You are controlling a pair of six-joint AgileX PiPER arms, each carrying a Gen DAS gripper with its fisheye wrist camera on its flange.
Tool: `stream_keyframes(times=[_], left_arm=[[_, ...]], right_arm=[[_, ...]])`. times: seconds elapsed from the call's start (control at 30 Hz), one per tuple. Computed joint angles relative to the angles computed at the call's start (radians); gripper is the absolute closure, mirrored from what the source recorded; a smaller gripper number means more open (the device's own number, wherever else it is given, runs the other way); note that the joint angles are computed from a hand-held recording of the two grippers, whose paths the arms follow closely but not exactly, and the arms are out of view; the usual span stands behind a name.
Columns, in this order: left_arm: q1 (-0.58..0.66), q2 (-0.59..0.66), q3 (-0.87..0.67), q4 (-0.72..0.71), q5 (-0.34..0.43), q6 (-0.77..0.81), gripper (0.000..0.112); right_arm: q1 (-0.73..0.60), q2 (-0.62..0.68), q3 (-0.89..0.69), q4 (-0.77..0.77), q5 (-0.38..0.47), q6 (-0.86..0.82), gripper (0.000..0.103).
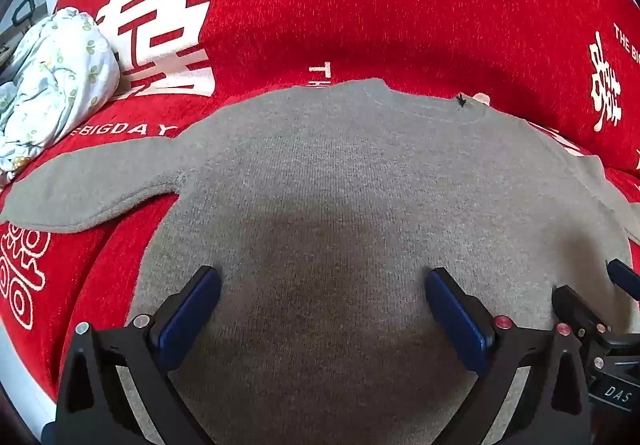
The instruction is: Fold small clothes
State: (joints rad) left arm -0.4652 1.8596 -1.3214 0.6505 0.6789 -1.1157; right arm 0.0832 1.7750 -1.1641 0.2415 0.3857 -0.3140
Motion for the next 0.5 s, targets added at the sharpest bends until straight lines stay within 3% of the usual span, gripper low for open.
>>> stream_keyframes(times=[0.4, 0.5], left_arm=[[-0.020, 0.039, -0.065, -0.019, 0.051, 0.022, 0.009], [0.004, -0.003, 0.020, 0.012, -0.014, -0.008, 0.009]], right_arm=[[0.002, 0.002, -0.001, -0.022, -0.002, 0.017, 0.000], [0.004, 0.001, 0.001, -0.031, -0.005, 0.024, 0.000]])
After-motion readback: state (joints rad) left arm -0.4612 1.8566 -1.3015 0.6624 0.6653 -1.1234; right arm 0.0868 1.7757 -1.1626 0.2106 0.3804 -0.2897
